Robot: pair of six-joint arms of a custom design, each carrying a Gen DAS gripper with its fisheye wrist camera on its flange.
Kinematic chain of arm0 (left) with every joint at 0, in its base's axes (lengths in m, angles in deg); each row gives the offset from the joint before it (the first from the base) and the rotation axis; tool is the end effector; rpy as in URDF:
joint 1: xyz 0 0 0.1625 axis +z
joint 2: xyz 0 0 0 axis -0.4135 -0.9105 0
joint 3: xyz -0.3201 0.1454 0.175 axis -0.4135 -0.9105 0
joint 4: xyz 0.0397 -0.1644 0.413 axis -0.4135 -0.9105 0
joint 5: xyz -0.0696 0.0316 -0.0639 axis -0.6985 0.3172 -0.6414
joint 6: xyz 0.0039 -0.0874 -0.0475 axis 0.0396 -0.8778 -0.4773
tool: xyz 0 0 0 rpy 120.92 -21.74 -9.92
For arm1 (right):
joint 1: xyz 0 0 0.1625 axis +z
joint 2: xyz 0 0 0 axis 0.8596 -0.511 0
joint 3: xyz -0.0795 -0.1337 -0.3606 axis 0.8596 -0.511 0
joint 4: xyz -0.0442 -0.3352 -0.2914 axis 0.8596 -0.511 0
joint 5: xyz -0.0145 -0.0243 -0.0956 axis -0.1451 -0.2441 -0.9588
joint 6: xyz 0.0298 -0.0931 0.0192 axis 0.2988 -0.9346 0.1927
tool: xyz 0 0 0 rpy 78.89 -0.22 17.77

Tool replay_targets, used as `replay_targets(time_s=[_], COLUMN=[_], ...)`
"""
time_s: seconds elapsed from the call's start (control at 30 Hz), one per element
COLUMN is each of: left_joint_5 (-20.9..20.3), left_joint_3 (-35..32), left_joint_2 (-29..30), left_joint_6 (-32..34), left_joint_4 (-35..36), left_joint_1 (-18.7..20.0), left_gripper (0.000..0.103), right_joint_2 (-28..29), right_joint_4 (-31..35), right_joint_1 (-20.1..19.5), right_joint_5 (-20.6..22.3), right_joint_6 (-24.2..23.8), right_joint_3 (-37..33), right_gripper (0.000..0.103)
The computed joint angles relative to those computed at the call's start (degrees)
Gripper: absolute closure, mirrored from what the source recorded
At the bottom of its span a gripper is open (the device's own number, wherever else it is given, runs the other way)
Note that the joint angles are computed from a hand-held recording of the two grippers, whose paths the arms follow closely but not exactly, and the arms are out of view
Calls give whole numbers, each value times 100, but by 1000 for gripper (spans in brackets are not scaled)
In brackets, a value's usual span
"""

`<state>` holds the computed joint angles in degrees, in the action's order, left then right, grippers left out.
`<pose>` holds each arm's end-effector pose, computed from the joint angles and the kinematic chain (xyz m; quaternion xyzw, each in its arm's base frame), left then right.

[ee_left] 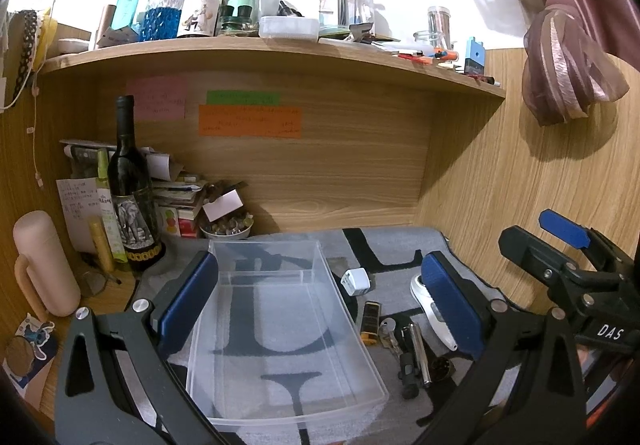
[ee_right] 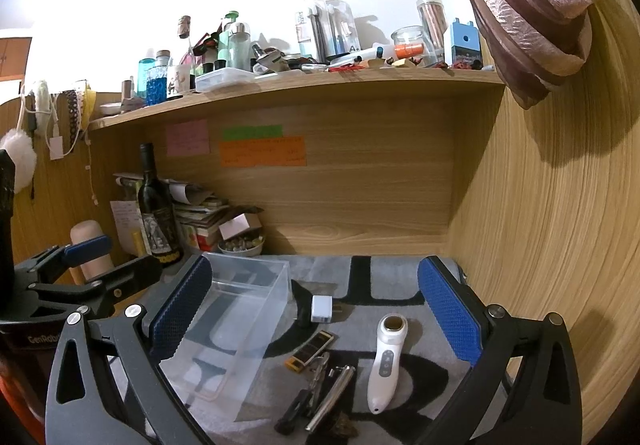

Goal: Organize rigid objects

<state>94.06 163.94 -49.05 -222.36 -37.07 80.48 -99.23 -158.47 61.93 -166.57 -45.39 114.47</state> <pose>-0.1461 -0.5563 0.3369 0.2738 0.7854 -0.5109 0.2169 0.4117 -0.5297 0.0759 0.2756 -0.7536 0.5433 0.2468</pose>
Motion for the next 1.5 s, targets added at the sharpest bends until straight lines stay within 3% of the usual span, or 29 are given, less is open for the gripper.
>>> replay_targets(time_s=[1.5], left_joint_5=[189], left_joint_3=[6], left_joint_2=[-39], left_joint_6=[70], left_joint_4=[-35], left_joint_1=[43], left_gripper=[0], right_joint_2=[-10], right_joint_4=[65], right_joint_1=[-17], right_joint_5=[41], right_joint_6=[5], right_joint_3=[4], right_gripper=[0])
